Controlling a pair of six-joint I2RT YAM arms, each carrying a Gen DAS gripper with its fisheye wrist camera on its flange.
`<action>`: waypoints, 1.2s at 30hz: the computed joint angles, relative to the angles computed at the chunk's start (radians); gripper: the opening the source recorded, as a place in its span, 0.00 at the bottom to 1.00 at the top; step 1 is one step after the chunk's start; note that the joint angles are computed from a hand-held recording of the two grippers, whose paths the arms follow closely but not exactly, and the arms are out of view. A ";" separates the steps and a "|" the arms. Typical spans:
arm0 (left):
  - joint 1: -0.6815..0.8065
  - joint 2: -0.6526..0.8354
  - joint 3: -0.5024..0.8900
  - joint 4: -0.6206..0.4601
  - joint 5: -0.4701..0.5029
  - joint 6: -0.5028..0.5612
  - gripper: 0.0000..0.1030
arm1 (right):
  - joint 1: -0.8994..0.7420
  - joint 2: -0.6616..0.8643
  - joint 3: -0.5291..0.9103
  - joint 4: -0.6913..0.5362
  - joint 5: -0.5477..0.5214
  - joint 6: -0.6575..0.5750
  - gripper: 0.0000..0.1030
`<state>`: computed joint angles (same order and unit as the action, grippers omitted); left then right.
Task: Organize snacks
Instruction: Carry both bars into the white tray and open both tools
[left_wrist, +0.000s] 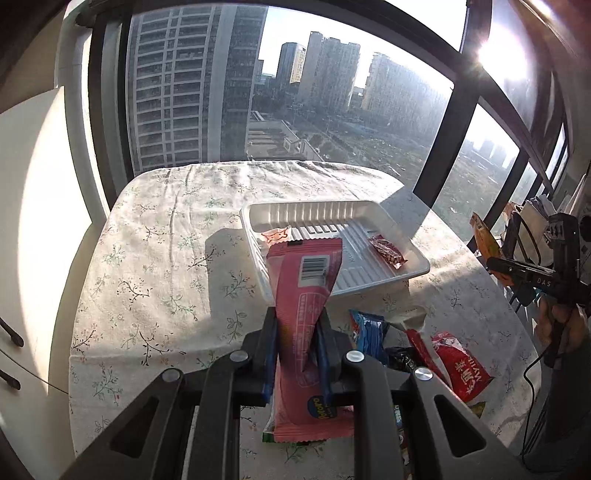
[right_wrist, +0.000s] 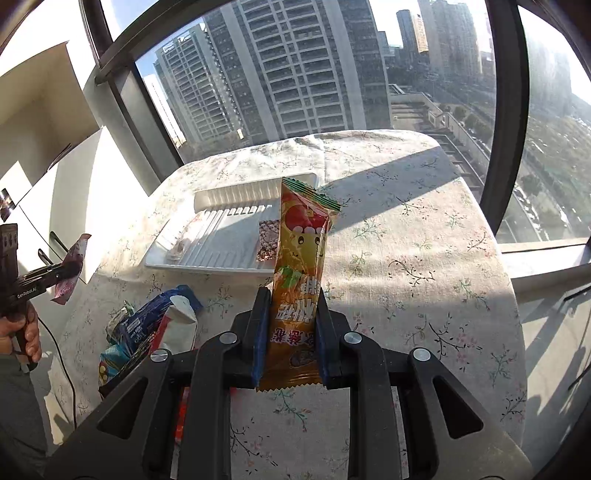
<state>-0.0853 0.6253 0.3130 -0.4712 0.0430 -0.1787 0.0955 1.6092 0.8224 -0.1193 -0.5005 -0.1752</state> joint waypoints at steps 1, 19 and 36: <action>-0.021 0.115 0.028 0.081 -0.012 0.000 0.18 | 0.031 0.029 0.043 -0.010 0.011 0.011 0.19; -0.053 1.166 0.501 0.477 0.013 0.001 0.19 | 0.335 0.597 0.689 -0.182 0.190 0.092 0.19; -0.059 1.301 0.545 0.524 -0.031 -0.020 0.35 | 0.374 0.780 0.819 -0.172 0.286 0.092 0.20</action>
<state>-0.1441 1.9267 0.8582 0.0532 0.0117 -0.1987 0.4693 2.3888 1.6412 -0.2910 -0.2144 -0.0833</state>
